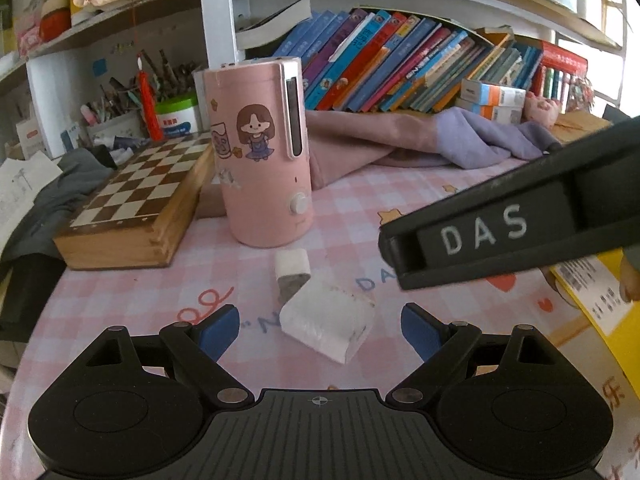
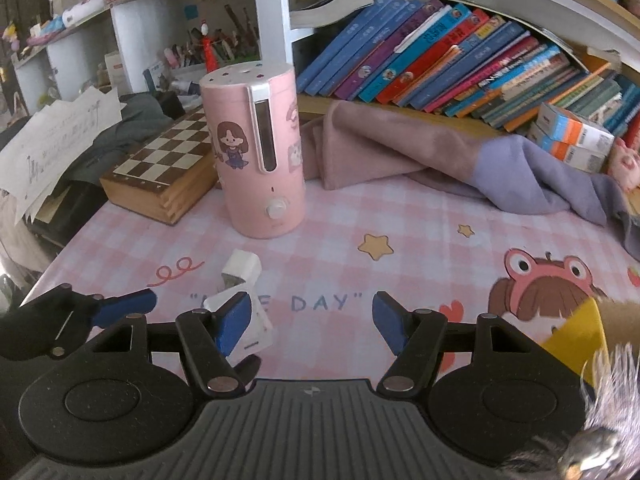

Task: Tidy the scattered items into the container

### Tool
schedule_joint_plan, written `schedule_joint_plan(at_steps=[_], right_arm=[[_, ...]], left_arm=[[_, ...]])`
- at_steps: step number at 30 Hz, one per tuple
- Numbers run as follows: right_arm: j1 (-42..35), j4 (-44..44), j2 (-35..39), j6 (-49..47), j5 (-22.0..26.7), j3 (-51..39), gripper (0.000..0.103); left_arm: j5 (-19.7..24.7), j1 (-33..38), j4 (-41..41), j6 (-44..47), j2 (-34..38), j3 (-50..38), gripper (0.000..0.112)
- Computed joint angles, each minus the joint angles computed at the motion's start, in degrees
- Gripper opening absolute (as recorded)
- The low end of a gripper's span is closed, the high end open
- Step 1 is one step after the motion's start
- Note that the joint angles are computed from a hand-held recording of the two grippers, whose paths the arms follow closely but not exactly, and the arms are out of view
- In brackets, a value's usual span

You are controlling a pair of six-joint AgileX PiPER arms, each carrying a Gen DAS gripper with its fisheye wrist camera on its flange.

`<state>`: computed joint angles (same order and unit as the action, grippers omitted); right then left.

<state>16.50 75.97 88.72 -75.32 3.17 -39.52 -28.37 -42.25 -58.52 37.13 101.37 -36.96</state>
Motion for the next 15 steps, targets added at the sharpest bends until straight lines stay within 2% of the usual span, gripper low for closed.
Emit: schedule_joint_plan(at_steps=[4, 10, 15], right_arm=[[0.18, -5.73, 2.83, 4.05, 0.61, -2.35, 0.065], [-0.18, -2.93, 6.2, 0.09, 1.83, -5.09, 0.065], [-0.21, -6.07, 8.23, 3.01, 1.77, -6.6, 0.065]], left_arm=[[0.46, 1.25, 3.4, -2.87, 2.48, -1.78, 0.09], [1.53, 3.45, 9.14, -8.45, 5.8, -4.16, 0.089], [2.5, 4.77, 14.8, -13.35, 7.59, -5.02, 0.085]])
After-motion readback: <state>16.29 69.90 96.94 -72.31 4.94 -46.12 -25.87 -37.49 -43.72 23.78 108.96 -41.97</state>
